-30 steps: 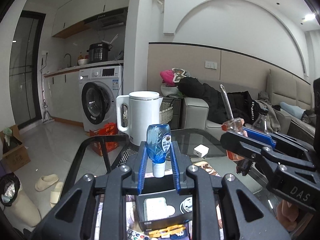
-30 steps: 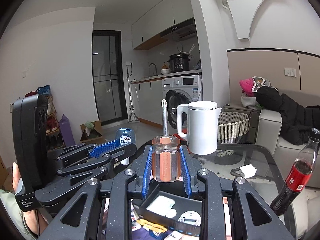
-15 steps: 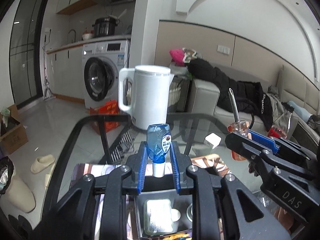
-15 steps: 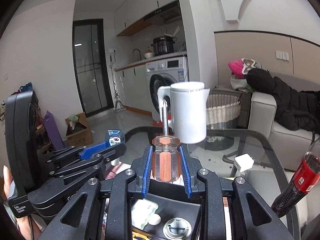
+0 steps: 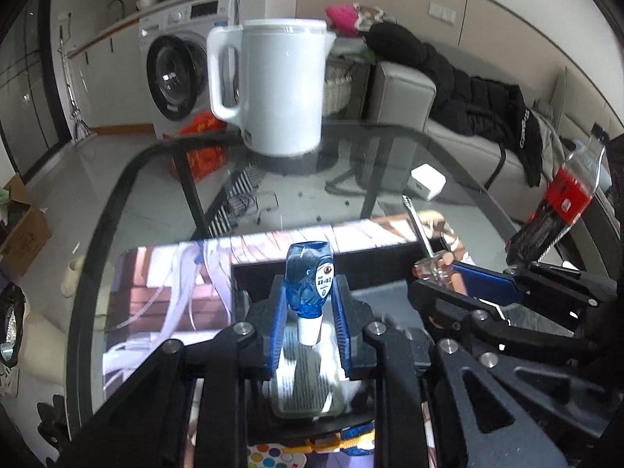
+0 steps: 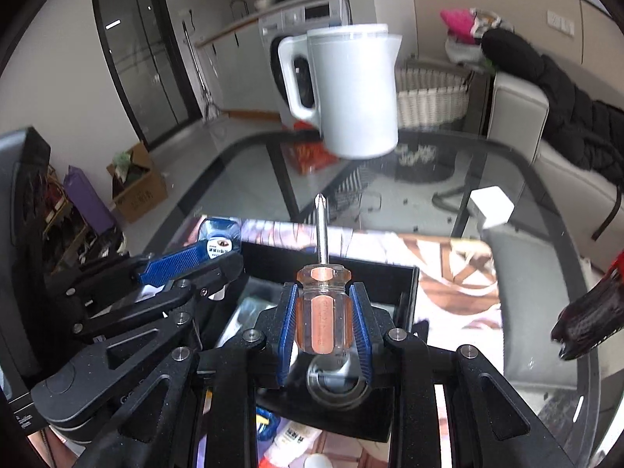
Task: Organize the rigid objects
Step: 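Lower the blue bottle and screwdriver into the black box with both tools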
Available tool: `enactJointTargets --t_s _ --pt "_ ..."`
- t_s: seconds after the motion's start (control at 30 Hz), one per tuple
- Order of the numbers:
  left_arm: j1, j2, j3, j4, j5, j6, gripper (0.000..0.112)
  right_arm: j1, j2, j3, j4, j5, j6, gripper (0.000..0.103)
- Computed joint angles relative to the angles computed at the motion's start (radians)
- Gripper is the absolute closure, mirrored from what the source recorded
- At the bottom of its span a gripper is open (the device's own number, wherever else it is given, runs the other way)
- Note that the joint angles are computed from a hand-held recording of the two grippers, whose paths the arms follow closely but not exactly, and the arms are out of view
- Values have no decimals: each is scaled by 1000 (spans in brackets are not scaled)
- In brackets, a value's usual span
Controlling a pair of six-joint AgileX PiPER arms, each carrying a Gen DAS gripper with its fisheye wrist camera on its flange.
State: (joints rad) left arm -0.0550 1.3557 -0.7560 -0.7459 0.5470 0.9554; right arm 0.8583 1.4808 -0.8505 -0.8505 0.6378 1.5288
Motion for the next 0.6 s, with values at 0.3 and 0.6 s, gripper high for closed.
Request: enactJointTargets --t_s 0.3,0.6 --pt "-51 58 -30 168 2 -171 92 -62 57 3 171 -67 -165 77" --pt "-64 101 -41 258 22 -240 92 -88 109 -24 280 -72 -286 77"
